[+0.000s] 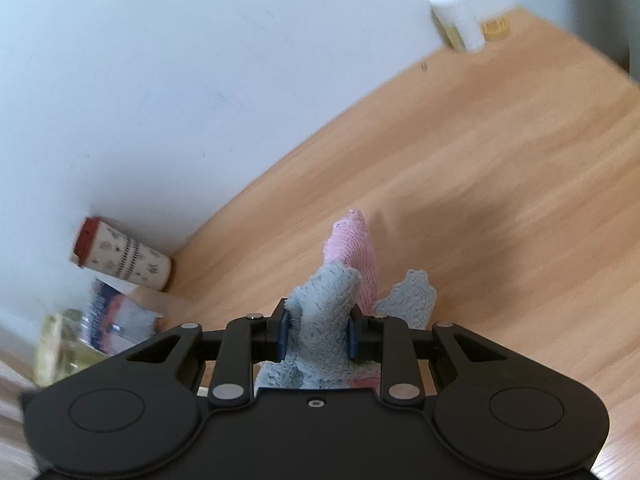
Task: Clean bowl
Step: 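Open the left tool to release the bowl onto the table, then lower the cloth beside the bowl and open the right tool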
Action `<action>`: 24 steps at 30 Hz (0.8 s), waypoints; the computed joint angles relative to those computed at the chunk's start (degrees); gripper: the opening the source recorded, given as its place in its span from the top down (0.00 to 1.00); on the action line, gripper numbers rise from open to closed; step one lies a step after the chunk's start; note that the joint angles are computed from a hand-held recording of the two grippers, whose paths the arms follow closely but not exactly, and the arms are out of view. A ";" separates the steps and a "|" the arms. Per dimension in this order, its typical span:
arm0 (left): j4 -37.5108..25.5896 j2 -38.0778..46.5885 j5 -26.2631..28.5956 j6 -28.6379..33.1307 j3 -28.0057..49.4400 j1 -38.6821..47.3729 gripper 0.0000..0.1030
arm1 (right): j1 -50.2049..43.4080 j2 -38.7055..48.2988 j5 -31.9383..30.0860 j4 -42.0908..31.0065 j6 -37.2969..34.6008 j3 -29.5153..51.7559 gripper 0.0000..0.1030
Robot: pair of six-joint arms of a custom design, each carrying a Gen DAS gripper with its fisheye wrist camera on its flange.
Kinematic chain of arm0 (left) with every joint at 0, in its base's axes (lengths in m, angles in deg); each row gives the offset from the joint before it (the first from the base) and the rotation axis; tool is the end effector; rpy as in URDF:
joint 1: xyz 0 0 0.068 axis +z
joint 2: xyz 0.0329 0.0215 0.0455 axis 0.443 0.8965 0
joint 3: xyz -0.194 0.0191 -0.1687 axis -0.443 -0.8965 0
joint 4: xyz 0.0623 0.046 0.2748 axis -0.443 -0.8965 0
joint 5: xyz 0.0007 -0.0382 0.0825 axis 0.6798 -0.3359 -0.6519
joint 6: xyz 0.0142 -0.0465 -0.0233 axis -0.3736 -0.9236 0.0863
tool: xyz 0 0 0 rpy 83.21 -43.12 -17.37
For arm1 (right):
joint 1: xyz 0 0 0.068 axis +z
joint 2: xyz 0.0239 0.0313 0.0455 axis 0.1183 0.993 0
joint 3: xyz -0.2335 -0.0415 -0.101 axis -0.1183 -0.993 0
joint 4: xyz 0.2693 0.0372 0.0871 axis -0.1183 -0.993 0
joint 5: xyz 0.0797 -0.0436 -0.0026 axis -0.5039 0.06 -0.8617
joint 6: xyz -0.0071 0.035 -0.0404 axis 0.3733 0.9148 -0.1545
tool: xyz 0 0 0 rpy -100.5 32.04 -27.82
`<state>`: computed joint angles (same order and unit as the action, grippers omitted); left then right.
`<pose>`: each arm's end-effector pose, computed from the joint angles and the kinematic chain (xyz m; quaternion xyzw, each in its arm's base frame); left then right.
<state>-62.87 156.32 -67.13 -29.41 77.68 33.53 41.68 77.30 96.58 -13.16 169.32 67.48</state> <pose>0.3897 0.0393 0.2525 0.3965 0.9068 -0.1315 0.0569 0.1798 0.1075 0.2682 0.4351 0.8227 0.1579 0.3300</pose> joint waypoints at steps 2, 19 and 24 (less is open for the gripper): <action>-0.09 -0.19 0.14 0.49 0.54 0.28 0.01 | 0.41 1.83 0.59 -1.54 -1.68 0.89 0.70; 2.49 -10.08 2.15 0.84 -4.33 3.30 0.00 | 4.92 10.32 3.24 -7.92 -0.61 1.95 0.28; 4.80 -18.14 2.84 -2.34 -10.72 4.26 0.00 | 8.39 7.35 4.25 -12.64 1.73 3.84 0.20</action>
